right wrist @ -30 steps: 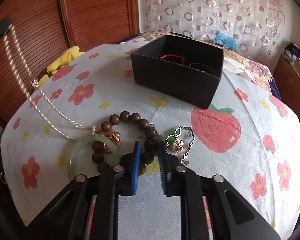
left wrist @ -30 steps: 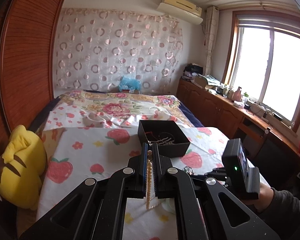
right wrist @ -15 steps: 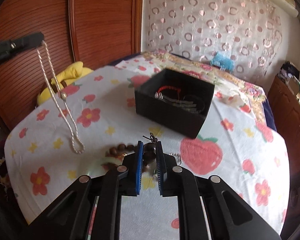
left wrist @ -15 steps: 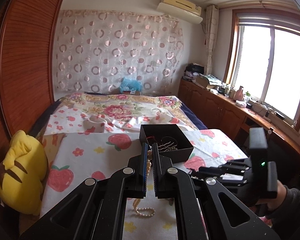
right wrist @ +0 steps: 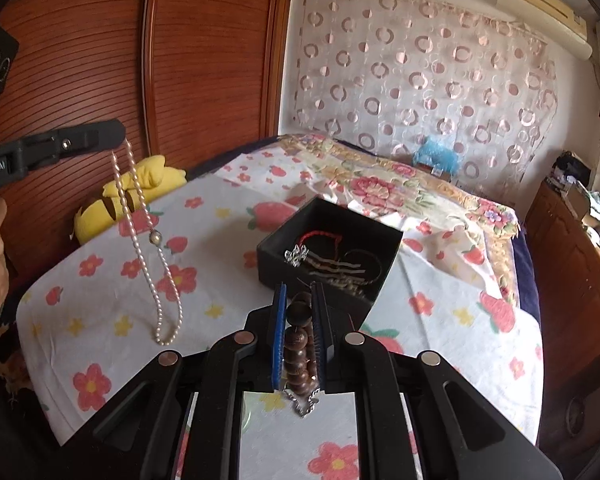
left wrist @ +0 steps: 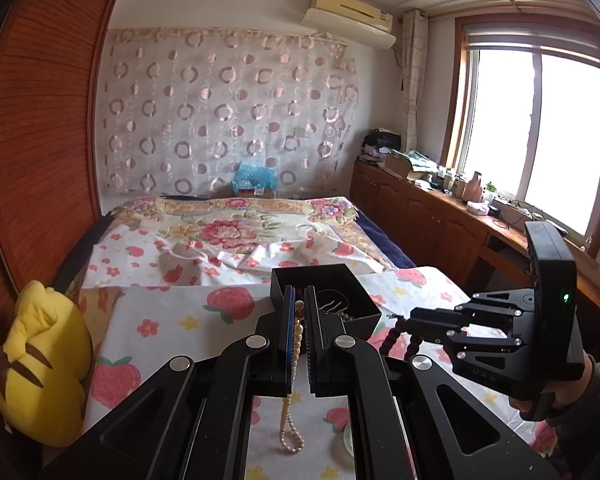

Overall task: Organize jewelry
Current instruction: 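Carry the pearl necklace with the left tool while the right tool carries the beads over the box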

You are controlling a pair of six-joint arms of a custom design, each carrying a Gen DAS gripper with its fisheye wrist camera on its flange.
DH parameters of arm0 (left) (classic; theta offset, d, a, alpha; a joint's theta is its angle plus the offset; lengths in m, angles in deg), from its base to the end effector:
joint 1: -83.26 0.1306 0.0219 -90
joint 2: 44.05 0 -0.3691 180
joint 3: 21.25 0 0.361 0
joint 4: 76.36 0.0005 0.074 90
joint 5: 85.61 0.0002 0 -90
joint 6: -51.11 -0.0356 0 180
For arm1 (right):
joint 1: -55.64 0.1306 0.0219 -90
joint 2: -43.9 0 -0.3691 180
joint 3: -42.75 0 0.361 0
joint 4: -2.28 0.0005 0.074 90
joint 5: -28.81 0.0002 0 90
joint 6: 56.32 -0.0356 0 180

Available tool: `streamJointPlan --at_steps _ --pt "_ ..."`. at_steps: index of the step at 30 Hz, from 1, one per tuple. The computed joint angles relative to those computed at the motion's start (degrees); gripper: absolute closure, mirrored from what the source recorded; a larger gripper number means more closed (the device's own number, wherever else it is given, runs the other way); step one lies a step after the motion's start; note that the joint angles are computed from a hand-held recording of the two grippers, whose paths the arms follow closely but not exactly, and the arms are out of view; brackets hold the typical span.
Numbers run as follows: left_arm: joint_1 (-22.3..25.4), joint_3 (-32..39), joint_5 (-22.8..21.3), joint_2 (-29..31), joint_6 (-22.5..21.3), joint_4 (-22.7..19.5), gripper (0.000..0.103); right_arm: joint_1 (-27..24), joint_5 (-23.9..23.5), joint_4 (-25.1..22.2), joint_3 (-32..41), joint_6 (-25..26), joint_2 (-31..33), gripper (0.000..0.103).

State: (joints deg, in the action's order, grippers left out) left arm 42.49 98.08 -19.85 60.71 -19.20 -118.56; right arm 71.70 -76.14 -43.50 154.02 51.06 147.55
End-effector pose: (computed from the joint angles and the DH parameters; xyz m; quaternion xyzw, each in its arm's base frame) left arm 0.4330 -0.3547 0.5288 0.0461 0.8422 -0.0997 0.5278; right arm 0.5280 0.1610 0.4700 -0.3110 0.8377 0.1120 0.4347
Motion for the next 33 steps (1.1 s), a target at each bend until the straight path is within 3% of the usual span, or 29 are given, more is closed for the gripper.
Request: streamJointPlan --at_steps 13,19,27,33 --pt "0.47 9.3 0.65 5.09 -3.04 -1.91 0.099 -1.15 0.73 -2.08 9.93 -0.23 6.01 0.089" --pt "1.01 19.18 0.17 10.28 -5.33 -5.04 0.099 -2.4 0.14 -1.98 15.69 -2.03 9.73 0.089" --pt "1.99 31.2 -0.82 16.27 -6.1 -9.92 0.099 -2.93 -0.47 -5.62 25.29 -2.71 15.2 0.089" --pt "2.22 45.1 -2.25 23.7 -7.67 -16.88 0.099 -2.83 -0.92 -6.58 27.67 -3.93 17.53 0.089"
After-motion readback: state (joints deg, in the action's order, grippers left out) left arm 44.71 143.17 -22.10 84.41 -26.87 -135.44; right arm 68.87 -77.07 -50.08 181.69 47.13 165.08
